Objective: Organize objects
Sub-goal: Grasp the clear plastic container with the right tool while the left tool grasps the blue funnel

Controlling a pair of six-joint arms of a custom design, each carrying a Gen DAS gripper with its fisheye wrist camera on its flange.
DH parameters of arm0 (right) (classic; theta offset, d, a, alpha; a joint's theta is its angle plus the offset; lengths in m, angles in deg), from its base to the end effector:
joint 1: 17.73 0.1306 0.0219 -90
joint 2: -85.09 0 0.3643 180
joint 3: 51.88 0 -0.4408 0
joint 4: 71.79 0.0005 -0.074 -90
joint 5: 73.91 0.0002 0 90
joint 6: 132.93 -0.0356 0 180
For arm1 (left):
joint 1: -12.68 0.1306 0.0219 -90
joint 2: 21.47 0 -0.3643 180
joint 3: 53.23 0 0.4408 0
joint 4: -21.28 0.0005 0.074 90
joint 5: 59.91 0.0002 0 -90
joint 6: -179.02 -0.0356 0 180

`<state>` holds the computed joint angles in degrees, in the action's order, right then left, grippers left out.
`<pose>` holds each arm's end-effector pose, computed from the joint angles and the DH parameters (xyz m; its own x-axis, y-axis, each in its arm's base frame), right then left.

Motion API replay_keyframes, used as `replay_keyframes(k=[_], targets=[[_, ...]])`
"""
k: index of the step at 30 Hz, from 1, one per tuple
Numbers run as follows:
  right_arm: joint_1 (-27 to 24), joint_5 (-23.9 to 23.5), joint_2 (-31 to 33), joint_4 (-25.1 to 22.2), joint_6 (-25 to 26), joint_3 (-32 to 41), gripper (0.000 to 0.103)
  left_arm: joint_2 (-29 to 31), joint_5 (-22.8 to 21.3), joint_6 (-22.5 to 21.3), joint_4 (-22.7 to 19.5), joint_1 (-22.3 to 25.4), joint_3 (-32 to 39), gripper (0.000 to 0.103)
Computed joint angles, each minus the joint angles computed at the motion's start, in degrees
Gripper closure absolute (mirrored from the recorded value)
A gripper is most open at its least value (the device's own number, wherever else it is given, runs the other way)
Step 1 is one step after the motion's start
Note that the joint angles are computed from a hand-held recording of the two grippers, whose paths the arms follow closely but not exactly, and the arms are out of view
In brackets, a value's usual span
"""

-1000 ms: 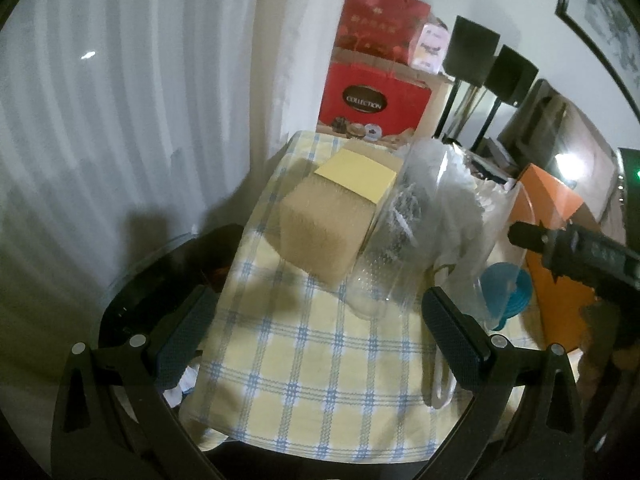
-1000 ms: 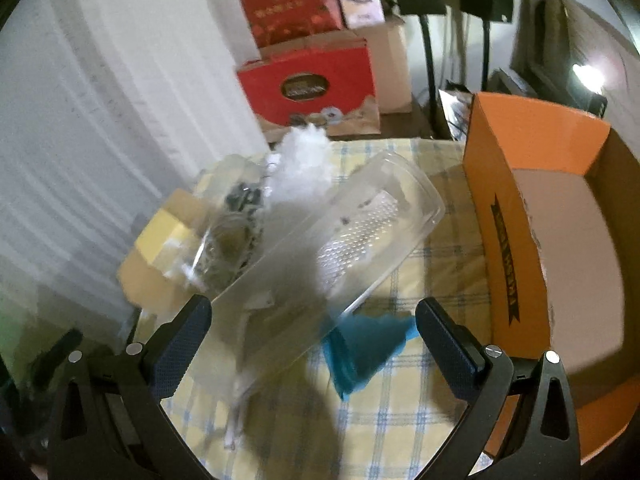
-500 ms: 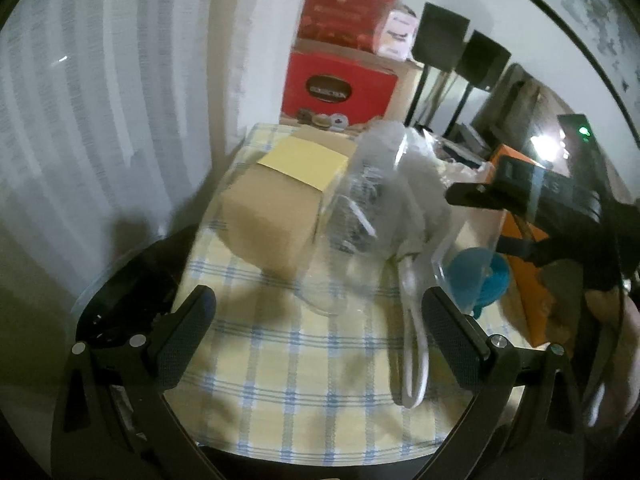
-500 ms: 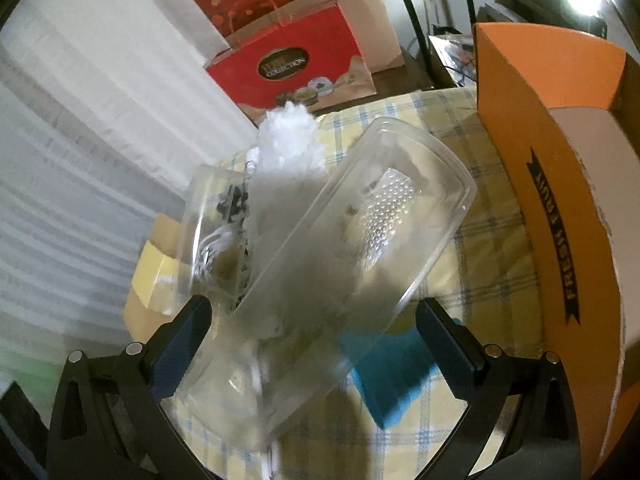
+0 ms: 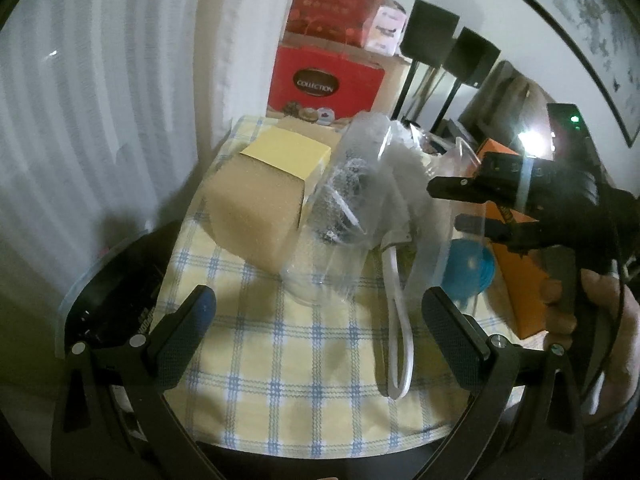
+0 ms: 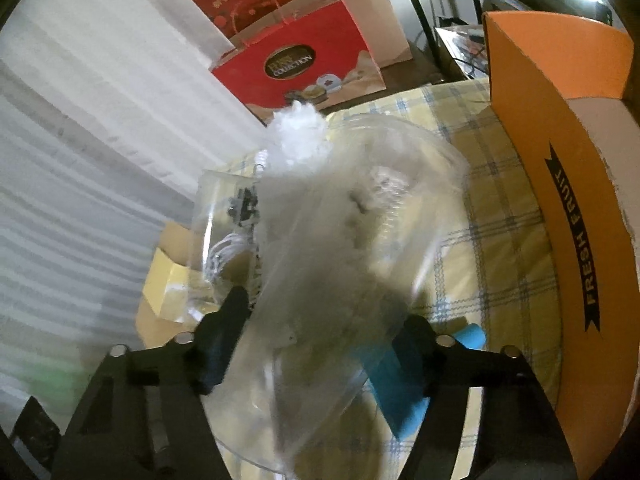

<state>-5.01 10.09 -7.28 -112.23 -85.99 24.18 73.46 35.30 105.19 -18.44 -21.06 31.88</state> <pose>0.4927 0.1145 0.3198 -0.7541 0.5259 -0.3935 0.3190 0.8169 0.4804 0.4623 -0.3133 0.3350 -0.7754 0.1844 -0.6040 0.4021 0.8816 -0.2471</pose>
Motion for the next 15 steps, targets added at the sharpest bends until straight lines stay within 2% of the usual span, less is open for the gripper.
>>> replay_keyframes(k=[10, 15], targets=[[-0.31, -3.58, -6.01, 3.14, -0.04, -3.20, 0.040, -0.22, 2.00, 0.40, -0.95, -0.42, 0.71, 0.000], [-0.64, -2.58, -10.12, 0.77, 2.93, -3.42, 0.040, 0.08, 3.73, 0.54, -1.42, -0.97, 1.70, 0.000]])
